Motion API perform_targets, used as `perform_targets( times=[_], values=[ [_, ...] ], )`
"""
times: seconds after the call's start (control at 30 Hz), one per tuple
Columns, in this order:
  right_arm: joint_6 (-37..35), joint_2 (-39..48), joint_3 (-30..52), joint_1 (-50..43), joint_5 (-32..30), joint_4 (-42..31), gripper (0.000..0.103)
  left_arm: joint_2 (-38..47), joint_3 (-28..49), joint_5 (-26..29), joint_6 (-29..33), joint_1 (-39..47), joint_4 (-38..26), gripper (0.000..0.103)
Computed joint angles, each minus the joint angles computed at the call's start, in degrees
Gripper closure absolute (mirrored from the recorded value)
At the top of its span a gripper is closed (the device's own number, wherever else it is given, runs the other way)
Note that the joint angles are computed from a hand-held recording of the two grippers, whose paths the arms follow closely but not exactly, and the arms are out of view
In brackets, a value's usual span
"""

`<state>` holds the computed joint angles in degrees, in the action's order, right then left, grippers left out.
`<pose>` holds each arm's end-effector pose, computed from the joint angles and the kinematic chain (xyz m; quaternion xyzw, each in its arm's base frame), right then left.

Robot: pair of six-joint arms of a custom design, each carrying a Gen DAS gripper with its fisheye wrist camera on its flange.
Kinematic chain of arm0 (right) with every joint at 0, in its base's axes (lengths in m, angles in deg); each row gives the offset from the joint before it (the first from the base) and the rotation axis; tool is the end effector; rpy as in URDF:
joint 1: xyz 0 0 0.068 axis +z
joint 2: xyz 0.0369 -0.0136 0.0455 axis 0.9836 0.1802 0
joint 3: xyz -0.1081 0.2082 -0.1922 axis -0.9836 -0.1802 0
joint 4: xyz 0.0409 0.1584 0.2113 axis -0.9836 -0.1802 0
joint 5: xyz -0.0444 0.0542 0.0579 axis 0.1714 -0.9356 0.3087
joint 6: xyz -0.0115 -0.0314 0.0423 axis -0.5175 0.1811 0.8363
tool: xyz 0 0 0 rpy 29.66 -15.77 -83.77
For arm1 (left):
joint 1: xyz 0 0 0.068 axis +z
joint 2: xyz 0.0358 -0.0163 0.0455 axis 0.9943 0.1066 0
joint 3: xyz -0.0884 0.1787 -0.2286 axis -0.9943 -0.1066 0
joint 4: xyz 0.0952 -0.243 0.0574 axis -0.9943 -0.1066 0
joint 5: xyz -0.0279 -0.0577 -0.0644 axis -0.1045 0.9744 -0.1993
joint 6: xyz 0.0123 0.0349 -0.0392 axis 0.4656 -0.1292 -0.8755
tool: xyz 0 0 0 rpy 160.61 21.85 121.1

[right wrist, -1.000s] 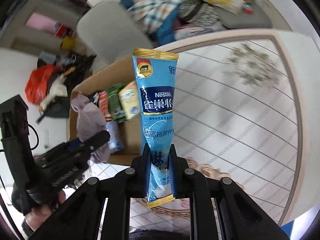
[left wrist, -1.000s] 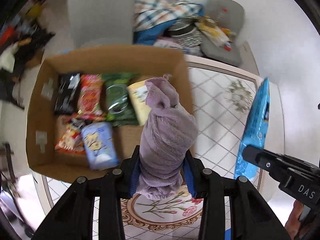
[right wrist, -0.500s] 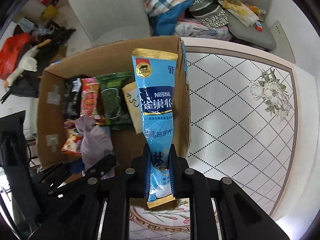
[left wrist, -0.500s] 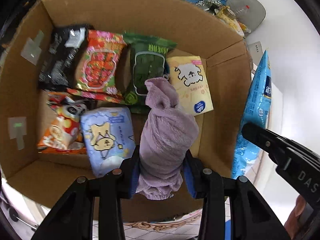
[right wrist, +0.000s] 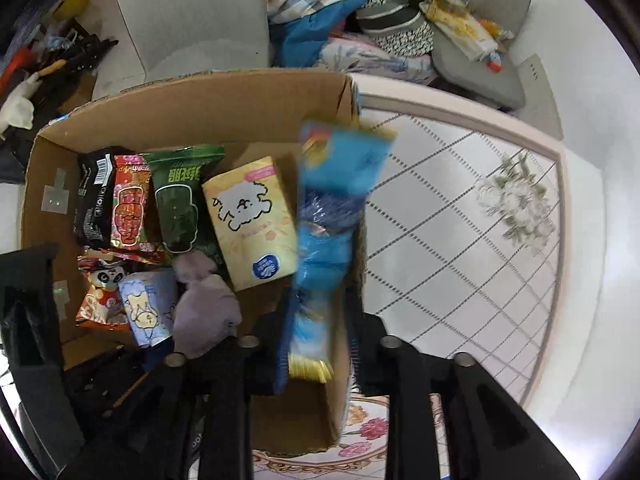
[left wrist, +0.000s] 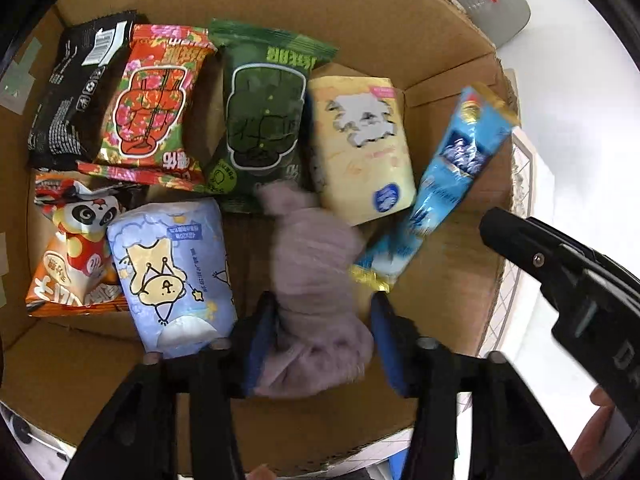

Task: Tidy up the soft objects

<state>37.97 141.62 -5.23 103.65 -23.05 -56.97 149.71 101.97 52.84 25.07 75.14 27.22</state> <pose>0.2801 0.1211 0.1988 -0.0793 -0.9944 0.0658 0.0220 0.2560 -0.0553 0.1530 -0.0482 -0.9700 0.2182 0.0954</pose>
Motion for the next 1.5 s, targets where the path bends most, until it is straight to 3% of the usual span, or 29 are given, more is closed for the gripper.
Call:
perform_targets(
  times=[0.07,0.17,0.47,0.53,0.73,0.77,0.87,1.03,1.27,1.37,1.5],
  values=[
    [-0.22,-0.5,0.74,0.21,0.15,-0.73,0.053,-0.9,0.58,-0.85,-0.43,-0.4,-0.28,0.022],
    [-0.25,-1.3,1.64,0.23,0.27,-1.96,0.052,-2.36,2.07,-2.27,0.93,0.3,-2.05,0.008],
    [1.92,-7.28,-0.67,1.2,-2.6,-2.28,0.044,-9.52,3.78,-10.5,5.2,5.84,-5.6,0.008],
    [3.09,-8.86,-2.09,2.06,-3.51,-1.81,0.044,-11.22,3.07,-12.53,8.67,9.43,-5.3,0.008],
    [7.72,-13.17,-7.64,5.48,-6.08,1.71,0.042,-17.67,-0.19,-18.39,11.06,11.16,-1.06,0.007],
    [8.32,-13.61,-8.28,6.03,-6.15,2.08,0.035,-18.69,-0.55,-19.15,11.18,11.23,-0.54,0.001],
    [10.34,-15.49,-10.72,7.49,-7.37,4.24,0.017,-21.15,-0.75,-20.1,11.93,12.01,-0.03,0.0],
    [14.04,-18.85,-13.35,9.84,-6.56,6.11,0.0,-25.01,-0.28,-20.55,13.71,13.69,-1.2,0.0],
    [16.13,-22.42,-12.08,12.87,-2.55,2.88,0.0,-30.41,2.29,-19.03,15.27,15.26,-7.27,0.0],
    [17.12,-25.38,-10.03,14.6,-0.99,-0.8,0.0,-35.66,3.99,-21.58,15.98,14.14,-10.79,0.0],
    [22.06,-30.76,-5.52,20.09,3.23,-8.79,0.0,-41.66,10.17,-18.67,18.22,16.52,-20.17,0.0]
  ],
)
